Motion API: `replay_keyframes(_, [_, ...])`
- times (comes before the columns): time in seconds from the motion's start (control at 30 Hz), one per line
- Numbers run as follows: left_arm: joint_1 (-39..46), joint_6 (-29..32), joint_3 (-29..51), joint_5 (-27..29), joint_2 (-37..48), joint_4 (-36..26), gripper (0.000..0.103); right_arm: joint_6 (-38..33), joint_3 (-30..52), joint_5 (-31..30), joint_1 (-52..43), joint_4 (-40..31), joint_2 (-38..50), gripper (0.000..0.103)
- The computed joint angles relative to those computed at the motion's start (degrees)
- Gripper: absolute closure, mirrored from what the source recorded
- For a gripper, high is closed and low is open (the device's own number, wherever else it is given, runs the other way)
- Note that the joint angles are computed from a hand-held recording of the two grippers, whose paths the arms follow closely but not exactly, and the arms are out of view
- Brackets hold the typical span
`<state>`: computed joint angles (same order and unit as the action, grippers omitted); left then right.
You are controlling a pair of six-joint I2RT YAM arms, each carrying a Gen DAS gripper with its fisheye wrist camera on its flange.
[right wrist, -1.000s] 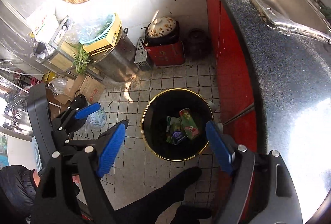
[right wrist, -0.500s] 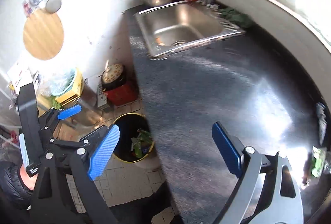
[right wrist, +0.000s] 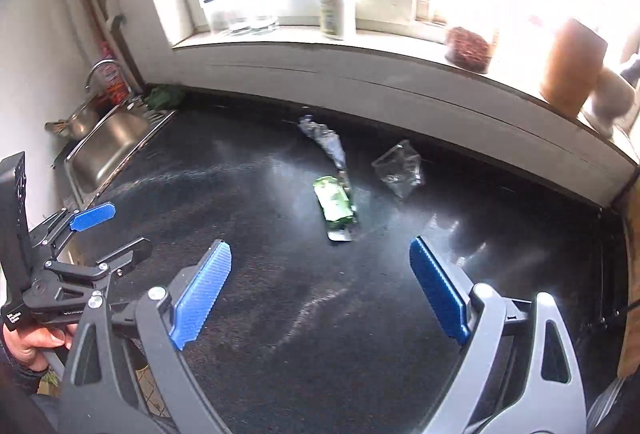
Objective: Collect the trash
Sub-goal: 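Move both tools back over the counter trash, then grasp the crumpled foil bag with the left tool while the right tool grasps the plastic cup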
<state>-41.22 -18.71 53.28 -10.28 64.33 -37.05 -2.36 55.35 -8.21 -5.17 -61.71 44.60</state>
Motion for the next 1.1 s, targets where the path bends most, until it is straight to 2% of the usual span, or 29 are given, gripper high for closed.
replay_keyframes(0.1, [-3.1,0.2,3.7,-1.9,5.4,0.3,0.011,-8.2,-0.6,-6.0,-12.9,-1.6,-0.5,0.015])
replay_keyframes(0.2, [-3.3,0.5,6.2,-1.4,8.7,0.1,0.011,-12.3,-0.8,-9.2,-19.5,-0.9,1.3,0.015])
replay_keyframes(0.47, [1.1,-0.5,16.3,2.2,22.0,-0.4,0.011,-13.7,-0.9,-9.2,-19.5,5.5,9.3,0.015])
replay_keyframes(0.63, [3.8,-1.9,27.4,3.4,35.0,-0.5,0.011,-13.5,-0.5,-7.7,-17.1,11.5,17.2,0.015])
replay_keyframes(0.83, [5.5,-2.6,46.6,3.7,54.2,-4.2,0.011,-14.1,1.7,-6.2,-15.1,19.6,31.1,0.015])
replay_keyframes(1.1, [8.6,-3.5,81.6,5.8,81.4,-17.6,0.011,-16.4,8.5,-4.9,-12.1,28.0,51.4,0.015])
